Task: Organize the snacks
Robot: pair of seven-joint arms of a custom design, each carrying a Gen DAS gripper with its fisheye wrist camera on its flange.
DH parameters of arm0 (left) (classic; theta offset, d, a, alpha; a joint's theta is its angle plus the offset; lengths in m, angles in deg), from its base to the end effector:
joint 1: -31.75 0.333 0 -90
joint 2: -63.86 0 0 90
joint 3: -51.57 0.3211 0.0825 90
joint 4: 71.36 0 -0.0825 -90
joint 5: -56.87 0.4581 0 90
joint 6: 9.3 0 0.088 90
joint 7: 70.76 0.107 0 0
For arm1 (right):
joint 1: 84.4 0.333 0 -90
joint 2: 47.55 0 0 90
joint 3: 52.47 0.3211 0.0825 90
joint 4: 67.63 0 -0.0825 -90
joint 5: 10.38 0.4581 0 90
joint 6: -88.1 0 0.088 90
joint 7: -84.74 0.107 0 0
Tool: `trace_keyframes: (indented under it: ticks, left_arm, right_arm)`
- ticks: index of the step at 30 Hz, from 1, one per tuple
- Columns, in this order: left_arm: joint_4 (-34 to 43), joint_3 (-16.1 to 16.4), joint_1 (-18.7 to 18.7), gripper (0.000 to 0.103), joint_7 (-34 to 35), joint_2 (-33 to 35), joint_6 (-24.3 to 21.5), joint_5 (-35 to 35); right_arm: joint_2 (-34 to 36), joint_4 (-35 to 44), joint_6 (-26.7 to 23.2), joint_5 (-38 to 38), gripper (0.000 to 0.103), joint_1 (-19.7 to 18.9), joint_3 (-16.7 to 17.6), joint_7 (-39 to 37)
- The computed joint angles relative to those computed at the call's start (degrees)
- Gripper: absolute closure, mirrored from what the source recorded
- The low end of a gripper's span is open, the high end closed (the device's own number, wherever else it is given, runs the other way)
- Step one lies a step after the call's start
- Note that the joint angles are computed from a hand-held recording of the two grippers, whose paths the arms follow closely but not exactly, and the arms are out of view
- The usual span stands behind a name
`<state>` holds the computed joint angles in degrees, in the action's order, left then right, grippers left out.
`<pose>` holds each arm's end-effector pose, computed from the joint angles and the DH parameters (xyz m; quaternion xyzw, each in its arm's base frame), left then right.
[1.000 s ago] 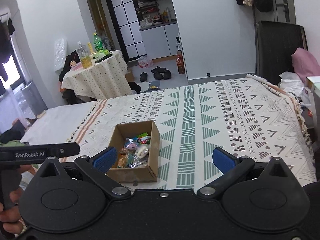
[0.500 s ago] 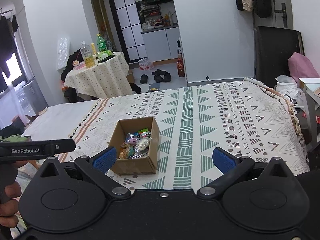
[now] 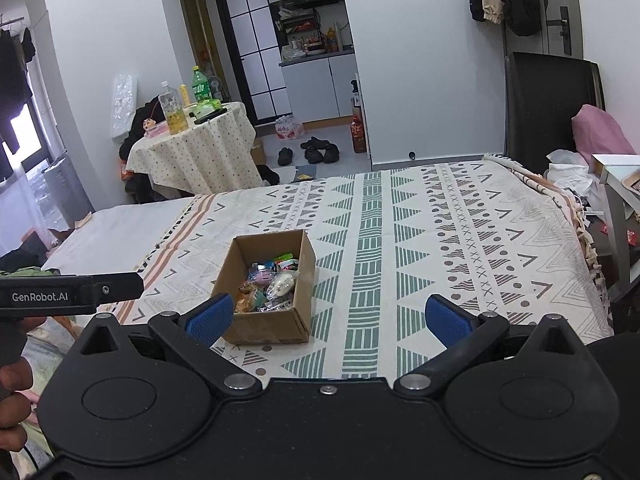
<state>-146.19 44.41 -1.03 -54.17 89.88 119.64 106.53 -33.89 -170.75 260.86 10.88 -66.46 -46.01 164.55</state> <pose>0.6478 -0.4868 0.5379 -0.7071 0.5669 -0.2920 0.3056 0.6855 0.2741 0.5017 -0.6930 0.5425 -0.1900 0.4351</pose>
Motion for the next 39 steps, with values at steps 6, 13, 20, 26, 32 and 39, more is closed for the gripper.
trace_keyframes:
  ticks: [6, 13, 20, 26, 32, 39]
  left_arm:
    - [0.4, -0.1, -0.1, 0.000, 0.8, 0.3, -0.2, -0.4]
    - [0.6, 0.1, -0.3, 0.000, 0.9, 0.5, -0.4, -0.3]
    - [0.0, 0.0, -0.3, 0.000, 0.7, 0.3, -0.2, -0.2]
    - [-0.1, -0.1, -0.2, 0.000, 0.8, 0.2, -0.1, -0.3]
    - [-0.3, -0.1, -0.1, 0.000, 0.9, 0.1, -0.1, -0.3]
    - [-0.2, -0.1, -0.2, 0.000, 0.7, 0.1, -0.2, -0.3]
  right_arm:
    - [-0.4, -0.4, -0.1, -1.0, 0.000, 0.5, -1.0, 1.9]
    - [-0.5, -0.6, -0.1, -1.6, 0.000, 0.3, -0.9, 2.5]
    - [-0.4, -0.4, -0.5, -2.0, 0.000, 0.4, -0.9, 2.7]
    - [-0.5, -0.4, -0.6, -1.8, 0.000, 0.2, -0.7, 2.3]
    - [-0.4, -0.4, -0.4, -2.2, 0.000, 0.6, -1.0, 2.7]
    - [-0.5, -0.5, -0.6, -2.0, 0.000, 0.3, -0.7, 2.6]
